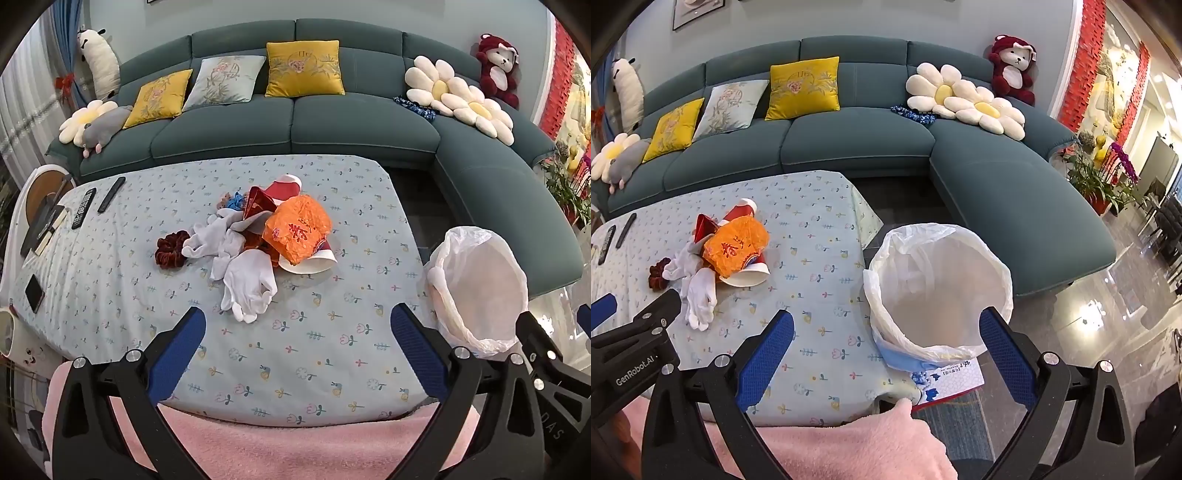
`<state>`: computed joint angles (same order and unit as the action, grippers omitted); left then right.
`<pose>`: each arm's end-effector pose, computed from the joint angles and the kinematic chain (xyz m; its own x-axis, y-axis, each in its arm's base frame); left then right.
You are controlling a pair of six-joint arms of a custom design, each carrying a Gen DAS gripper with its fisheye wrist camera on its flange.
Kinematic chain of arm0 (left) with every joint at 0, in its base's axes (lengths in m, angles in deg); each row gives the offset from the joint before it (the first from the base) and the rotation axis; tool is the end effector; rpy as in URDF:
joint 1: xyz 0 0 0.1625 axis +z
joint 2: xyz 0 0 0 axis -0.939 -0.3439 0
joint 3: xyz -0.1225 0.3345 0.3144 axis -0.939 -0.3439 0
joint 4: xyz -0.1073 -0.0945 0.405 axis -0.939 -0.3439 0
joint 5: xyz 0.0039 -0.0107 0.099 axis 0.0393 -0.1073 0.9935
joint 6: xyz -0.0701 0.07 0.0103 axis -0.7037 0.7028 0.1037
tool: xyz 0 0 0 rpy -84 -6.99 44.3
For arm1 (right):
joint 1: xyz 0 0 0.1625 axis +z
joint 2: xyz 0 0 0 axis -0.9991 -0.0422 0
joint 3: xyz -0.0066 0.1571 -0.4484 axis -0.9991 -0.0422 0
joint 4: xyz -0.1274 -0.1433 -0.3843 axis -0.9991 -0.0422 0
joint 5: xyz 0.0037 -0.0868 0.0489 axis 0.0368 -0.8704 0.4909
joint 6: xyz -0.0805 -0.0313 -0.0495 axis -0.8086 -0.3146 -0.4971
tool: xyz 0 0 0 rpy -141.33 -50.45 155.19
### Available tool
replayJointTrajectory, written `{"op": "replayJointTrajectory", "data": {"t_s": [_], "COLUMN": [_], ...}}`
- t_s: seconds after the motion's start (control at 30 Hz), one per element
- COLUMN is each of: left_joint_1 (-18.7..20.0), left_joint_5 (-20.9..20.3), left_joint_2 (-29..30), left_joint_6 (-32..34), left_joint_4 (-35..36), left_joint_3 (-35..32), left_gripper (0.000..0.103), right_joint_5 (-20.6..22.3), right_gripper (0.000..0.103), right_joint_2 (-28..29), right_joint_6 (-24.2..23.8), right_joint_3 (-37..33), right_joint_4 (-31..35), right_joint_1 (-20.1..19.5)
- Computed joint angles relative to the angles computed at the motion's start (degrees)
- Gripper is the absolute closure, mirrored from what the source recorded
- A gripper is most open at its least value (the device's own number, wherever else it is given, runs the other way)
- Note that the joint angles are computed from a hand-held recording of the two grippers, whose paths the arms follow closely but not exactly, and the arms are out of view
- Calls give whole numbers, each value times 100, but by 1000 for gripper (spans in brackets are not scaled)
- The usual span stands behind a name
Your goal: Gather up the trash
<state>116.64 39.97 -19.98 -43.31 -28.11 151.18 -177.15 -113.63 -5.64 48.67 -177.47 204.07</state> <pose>-0.2897 -0.6341 0.2984 -0.6646 -0.2865 -0.6901 0.2818 0.7592 -0.5866 0.3852 -0.6508 0.2022 -0.6379 -0.0552 0.7681 -0.5284 0.7570 -0.3844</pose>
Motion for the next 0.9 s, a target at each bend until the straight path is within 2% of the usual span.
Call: {"op": "replayJointTrajectory", "data": {"t_s": [0.5, 0.9], "left_joint_1": [0, 15], "left_joint_5": [-12, -7], "left_joint_2": [-14, 49], "left_joint_6": [-161, -84], "left_joint_4": [226, 136], "left_joint_3": [-52, -87], "left_gripper": [7, 7], "right_joint_5": [-31, -29], "right_gripper": [7, 7], "right_joint_2": [11, 6], "right_joint_6": [-34, -26], "right_joint_3": [-8, -5], "right_joint_4": [-13, -5], "right_joint_1": [2, 3]}}
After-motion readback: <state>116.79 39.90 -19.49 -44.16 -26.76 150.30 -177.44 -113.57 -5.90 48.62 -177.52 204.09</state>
